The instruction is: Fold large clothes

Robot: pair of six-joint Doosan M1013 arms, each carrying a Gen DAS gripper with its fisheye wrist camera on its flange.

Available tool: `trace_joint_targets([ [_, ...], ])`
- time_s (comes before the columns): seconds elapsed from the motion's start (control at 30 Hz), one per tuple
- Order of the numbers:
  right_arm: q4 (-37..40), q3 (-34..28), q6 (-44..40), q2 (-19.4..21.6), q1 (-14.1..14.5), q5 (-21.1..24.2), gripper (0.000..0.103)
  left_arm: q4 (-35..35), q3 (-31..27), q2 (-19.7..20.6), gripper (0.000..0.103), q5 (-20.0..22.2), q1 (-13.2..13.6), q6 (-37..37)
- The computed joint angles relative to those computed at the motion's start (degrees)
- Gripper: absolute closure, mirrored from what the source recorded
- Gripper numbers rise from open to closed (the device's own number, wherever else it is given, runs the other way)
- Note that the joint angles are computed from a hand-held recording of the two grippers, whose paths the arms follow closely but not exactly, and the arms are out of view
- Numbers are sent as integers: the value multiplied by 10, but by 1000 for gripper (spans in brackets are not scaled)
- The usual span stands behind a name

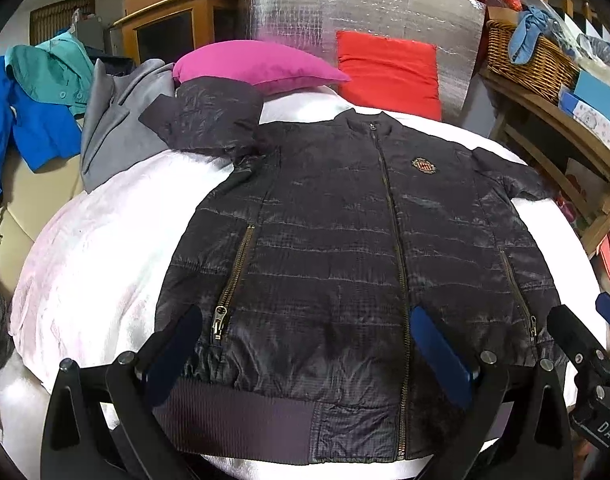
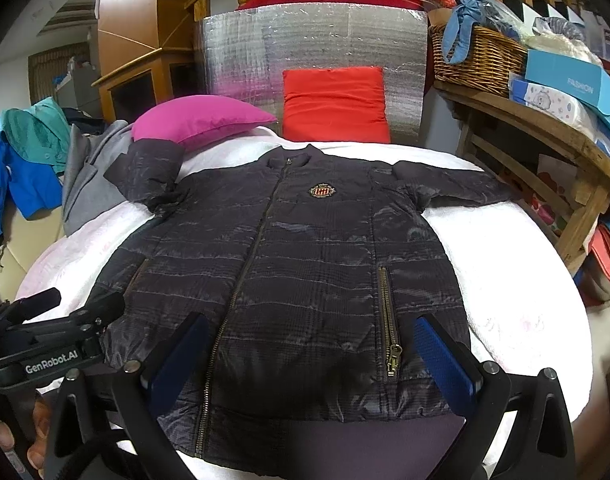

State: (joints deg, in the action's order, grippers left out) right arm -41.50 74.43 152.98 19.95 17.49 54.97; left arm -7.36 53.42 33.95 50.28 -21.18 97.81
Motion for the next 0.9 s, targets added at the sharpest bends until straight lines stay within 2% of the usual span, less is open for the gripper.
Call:
trace_joint_targets([
  [0.9, -8, 4, 19, -5, 0, 1, 0, 15, 14, -10, 0, -8, -4, -2],
])
